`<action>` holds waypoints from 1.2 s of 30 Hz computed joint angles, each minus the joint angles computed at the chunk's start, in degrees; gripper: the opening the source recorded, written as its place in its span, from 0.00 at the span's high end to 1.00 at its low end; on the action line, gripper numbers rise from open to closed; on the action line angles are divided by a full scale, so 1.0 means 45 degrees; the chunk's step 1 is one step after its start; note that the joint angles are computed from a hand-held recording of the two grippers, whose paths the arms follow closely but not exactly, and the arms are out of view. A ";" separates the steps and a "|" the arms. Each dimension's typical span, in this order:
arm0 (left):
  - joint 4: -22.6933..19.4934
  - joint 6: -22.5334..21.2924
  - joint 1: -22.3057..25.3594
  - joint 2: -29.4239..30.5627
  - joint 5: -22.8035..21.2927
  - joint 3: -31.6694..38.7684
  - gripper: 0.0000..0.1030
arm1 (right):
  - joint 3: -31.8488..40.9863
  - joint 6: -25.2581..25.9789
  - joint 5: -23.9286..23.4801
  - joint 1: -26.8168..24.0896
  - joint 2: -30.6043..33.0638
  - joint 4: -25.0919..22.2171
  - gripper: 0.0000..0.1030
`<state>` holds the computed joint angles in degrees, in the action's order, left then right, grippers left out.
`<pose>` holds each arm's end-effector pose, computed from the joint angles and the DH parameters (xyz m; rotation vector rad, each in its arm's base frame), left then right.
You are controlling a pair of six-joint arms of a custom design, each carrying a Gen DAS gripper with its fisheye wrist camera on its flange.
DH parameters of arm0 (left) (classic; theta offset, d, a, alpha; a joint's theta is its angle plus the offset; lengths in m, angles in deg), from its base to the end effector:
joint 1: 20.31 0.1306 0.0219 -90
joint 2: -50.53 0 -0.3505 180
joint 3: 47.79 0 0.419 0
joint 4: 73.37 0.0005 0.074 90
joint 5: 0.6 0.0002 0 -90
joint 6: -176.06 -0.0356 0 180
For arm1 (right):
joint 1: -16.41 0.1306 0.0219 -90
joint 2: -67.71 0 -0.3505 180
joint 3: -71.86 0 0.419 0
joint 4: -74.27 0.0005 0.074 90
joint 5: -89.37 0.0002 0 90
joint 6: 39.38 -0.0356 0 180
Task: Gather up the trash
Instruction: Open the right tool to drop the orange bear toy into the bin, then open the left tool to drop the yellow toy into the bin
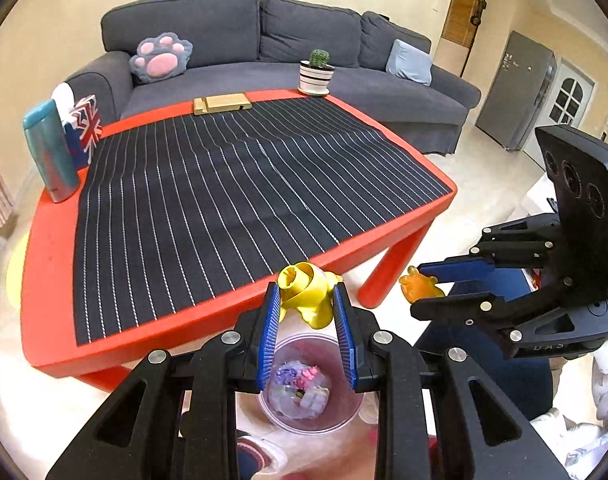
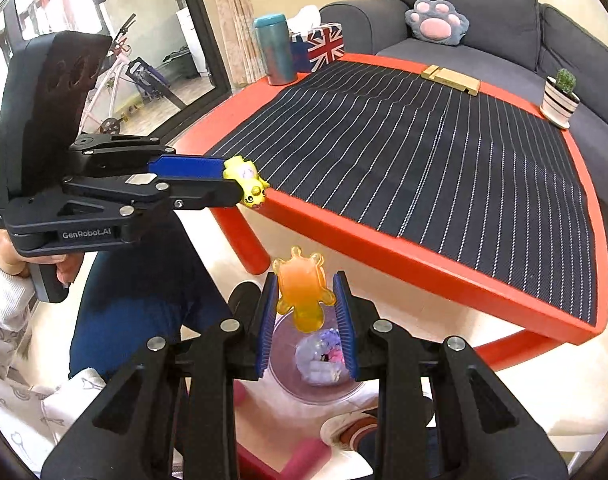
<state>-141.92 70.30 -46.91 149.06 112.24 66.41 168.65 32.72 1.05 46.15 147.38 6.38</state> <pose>0.4779 -0.2553 0.5051 1.0509 2.2475 -0.5763 0.3729 0.2113 0.5137 -0.2433 2.4726 0.3243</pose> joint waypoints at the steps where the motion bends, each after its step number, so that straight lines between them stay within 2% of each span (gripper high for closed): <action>1: -0.0010 -0.0009 0.0000 -0.0046 0.0009 -0.0060 0.74 | -0.0064 -0.0015 -0.0002 0.0040 -0.0040 0.0018 0.72; 3: 0.0025 -0.0012 -0.0002 -0.0185 0.0011 -0.0250 0.74 | -0.0178 -0.0107 0.0061 0.0063 -0.0125 0.0090 0.50; 4: 0.0043 0.0004 0.0007 -0.0226 0.0025 -0.0318 0.74 | -0.0274 -0.0198 0.0118 0.0050 -0.0201 0.0216 0.23; 5: 0.0086 0.0035 0.0001 -0.0308 0.0005 -0.0441 0.74 | -0.0400 -0.0315 0.0184 0.0034 -0.0312 0.0387 0.13; 13: 0.0084 0.0031 -0.0002 -0.0386 0.0011 -0.0679 0.74 | -0.0527 -0.0860 0.0777 -0.0022 -0.0501 0.0222 0.07; 36: -0.0039 -0.0253 -0.0322 -0.0405 0.0195 -0.1002 0.74 | -0.0643 -0.1262 0.1601 0.0105 -0.1097 0.0305 0.06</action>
<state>-142.09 69.16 -48.36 147.24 113.12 61.90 165.75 27.04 8.25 46.62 142.44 7.75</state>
